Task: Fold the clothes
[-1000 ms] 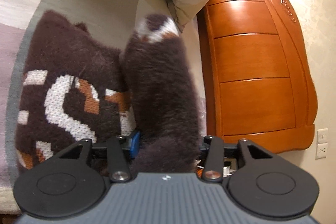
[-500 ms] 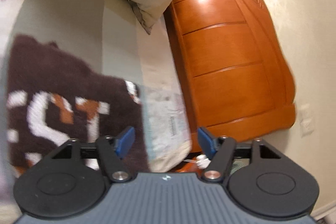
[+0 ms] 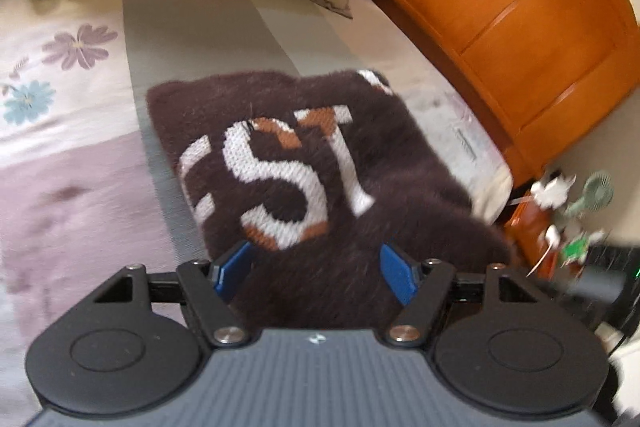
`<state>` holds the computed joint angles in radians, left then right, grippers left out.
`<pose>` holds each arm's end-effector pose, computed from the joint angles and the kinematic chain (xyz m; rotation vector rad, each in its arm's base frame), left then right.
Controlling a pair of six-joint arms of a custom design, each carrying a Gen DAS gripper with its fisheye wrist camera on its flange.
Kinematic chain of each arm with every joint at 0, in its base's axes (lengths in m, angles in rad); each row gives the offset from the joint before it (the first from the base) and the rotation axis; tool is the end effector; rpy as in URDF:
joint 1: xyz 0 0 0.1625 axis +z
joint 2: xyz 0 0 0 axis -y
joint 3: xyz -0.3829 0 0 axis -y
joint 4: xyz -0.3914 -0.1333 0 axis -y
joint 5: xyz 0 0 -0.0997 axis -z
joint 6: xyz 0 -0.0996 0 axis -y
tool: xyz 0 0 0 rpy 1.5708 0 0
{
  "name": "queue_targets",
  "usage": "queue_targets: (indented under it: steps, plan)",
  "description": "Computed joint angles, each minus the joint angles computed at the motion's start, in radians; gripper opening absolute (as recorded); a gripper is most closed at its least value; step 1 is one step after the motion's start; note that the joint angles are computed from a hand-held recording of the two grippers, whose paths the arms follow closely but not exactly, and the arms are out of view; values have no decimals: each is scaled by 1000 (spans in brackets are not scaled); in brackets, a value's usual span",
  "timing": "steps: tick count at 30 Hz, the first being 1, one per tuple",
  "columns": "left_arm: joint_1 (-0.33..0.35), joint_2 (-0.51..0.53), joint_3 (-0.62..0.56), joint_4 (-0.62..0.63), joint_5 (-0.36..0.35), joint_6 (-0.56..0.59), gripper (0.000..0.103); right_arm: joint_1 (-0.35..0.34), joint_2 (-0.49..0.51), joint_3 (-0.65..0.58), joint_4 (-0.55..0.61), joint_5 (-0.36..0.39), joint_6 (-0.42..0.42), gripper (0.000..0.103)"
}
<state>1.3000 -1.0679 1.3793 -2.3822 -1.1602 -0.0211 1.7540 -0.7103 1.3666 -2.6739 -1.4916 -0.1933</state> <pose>-0.0174 -0.7096 0.3457 0.1945 2.7066 -0.7666 0.2724 -0.6952 0.1269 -0.5860 2.9323 -0.6799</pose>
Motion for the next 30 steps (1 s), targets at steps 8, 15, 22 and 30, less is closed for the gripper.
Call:
queue_targets:
  steps: [8, 15, 22, 30]
  plan:
    - [-22, -2, 14, -13, 62, 60, 78, 62, 58, -96, 9, 30, -177, 103]
    - [-8, -11, 31, -27, 47, 32, 80, 73, 112, -169, 250, -181, -236, 103]
    - [2, -1, 32, -31, 17, 33, 80, 41, 38, -102, 215, -134, -170, 103]
    - [8, 24, 16, -64, -40, 63, 80, -40, 93, -207, 197, 25, 7, 103]
